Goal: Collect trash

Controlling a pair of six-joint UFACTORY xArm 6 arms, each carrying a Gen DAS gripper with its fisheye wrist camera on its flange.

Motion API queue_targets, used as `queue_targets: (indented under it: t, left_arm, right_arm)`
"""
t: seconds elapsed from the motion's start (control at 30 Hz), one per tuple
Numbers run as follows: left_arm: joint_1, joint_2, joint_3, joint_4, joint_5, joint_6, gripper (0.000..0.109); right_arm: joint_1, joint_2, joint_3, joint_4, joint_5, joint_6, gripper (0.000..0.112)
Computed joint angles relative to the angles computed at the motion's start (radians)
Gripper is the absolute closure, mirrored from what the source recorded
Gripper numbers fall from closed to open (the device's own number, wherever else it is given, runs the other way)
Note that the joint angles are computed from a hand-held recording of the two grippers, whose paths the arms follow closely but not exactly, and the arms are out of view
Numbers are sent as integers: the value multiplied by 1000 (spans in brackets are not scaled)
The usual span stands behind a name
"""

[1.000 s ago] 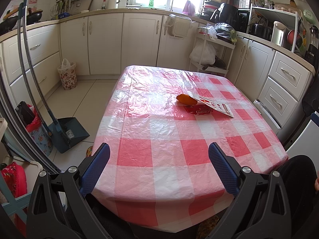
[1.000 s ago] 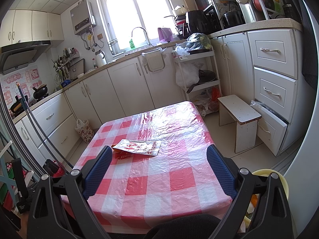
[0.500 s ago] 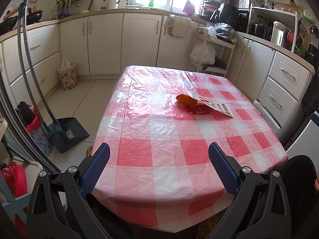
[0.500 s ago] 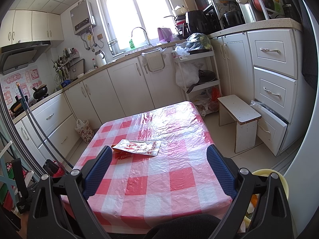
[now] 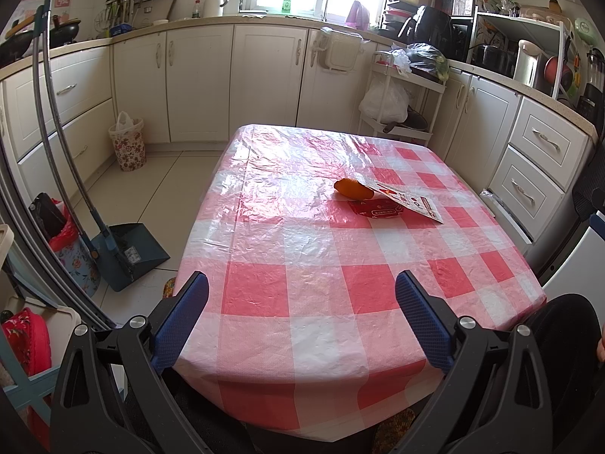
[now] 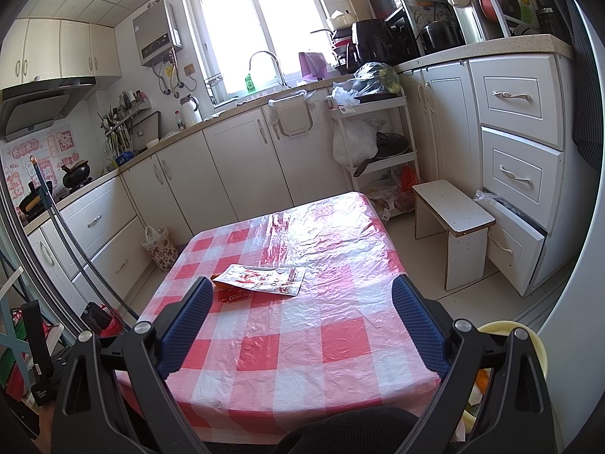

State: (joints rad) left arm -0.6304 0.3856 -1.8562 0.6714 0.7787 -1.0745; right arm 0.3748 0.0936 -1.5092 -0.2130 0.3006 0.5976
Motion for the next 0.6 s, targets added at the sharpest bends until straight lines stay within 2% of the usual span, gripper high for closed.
queue_targets:
  t: [0.6]
  left_arm:
    - [0, -2, 2, 1, -2, -1, 13]
  right_arm:
    - [0, 0, 0, -5, 1, 5, 21]
